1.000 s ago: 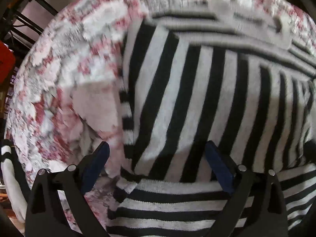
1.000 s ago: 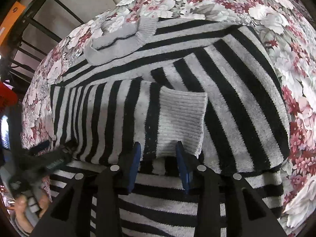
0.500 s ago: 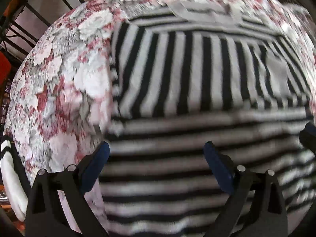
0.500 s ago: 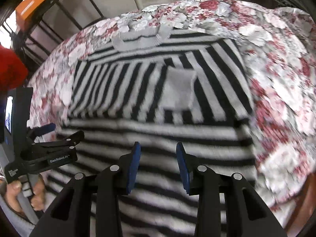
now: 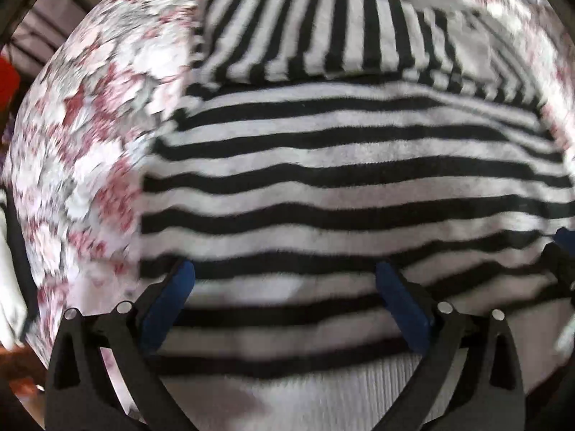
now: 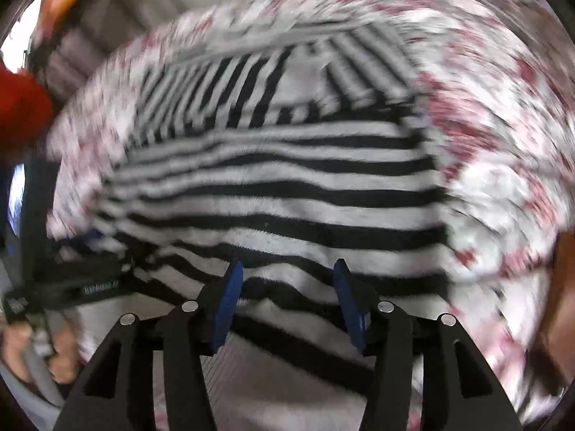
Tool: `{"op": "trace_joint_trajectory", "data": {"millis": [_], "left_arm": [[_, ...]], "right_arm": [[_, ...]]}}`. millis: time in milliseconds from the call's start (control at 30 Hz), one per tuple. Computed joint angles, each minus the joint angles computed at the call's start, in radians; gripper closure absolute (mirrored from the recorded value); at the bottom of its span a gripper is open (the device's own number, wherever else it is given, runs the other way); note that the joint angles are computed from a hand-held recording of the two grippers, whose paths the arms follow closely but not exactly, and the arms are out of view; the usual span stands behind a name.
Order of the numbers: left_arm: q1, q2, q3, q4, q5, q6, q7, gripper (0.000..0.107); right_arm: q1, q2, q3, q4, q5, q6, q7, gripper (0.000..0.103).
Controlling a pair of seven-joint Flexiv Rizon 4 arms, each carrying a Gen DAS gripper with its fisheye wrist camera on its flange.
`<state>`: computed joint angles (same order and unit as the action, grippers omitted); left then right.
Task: Fold small clothes
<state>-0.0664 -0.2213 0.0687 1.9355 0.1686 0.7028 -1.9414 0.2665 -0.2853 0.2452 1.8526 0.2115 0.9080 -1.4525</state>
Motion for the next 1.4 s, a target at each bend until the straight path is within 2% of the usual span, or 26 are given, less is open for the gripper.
{"op": "trace_joint_trajectory", "data": {"millis": [67,133,233,400,633,733,833,933,1033,1133,1200,1300,1400], "left_arm": [[0.013,0.056,0.011,0.045,-0.028,0.031,0.003,0.008],[0.04,0.127,0.027,0.112,-0.081,0.069,0.004,0.008],[0.089,0.185,0.043,0.2,-0.191,0.101,0.036,0.008],[0.134,0.23,0.046,0.319,-0.391,0.129,0.133,0.009],[0.132,0.197,0.017,0.343,-0.51,0.174,0.249,0.009],[0.132,0.168,0.001,0.351,-0.679,0.211,0.358,0.009],[0.14,0.127,-0.006,0.338,-0.764,0.211,0.41,0.009],[0.154,0.094,-0.009,0.325,-0.802,0.188,0.435,0.009],[0.145,0.118,-0.008,0.339,-0.763,0.175,0.441,0.016],[0.126,0.155,-0.008,0.36,-0.721,0.193,0.467,0.019],[0.125,0.152,-0.004,0.362,-0.708,0.204,0.461,0.031],[0.14,0.13,-0.001,0.366,-0.77,0.216,0.46,0.044],[0.14,0.126,-0.007,0.37,-0.8,0.222,0.46,0.056]], "right_arm": [[-0.025,0.045,0.001,0.026,0.044,0.024,0.004,0.043],[-0.044,0.085,-0.008,0.057,0.076,0.032,0.017,0.043],[-0.071,0.115,-0.022,0.075,0.142,0.009,0.032,0.042],[-0.102,0.133,-0.031,0.076,0.263,-0.018,-0.017,0.042],[-0.139,0.093,-0.044,0.02,0.431,-0.068,-0.062,0.042],[-0.162,0.057,-0.047,-0.023,0.485,-0.098,-0.069,0.043],[-0.172,0.013,-0.049,-0.067,0.495,-0.116,-0.051,0.044],[-0.179,-0.014,-0.042,-0.089,0.483,-0.119,-0.035,0.045],[-0.186,0.006,-0.025,-0.064,0.476,-0.114,-0.062,0.047],[-0.207,0.039,-0.008,-0.05,0.539,-0.152,-0.127,0.047],[-0.197,0.044,-0.011,-0.046,0.549,-0.16,-0.146,0.047],[-0.191,0.034,-0.018,-0.053,0.572,-0.162,-0.154,0.049],[-0.188,0.025,-0.019,-0.059,0.586,-0.166,-0.159,0.055]]}}
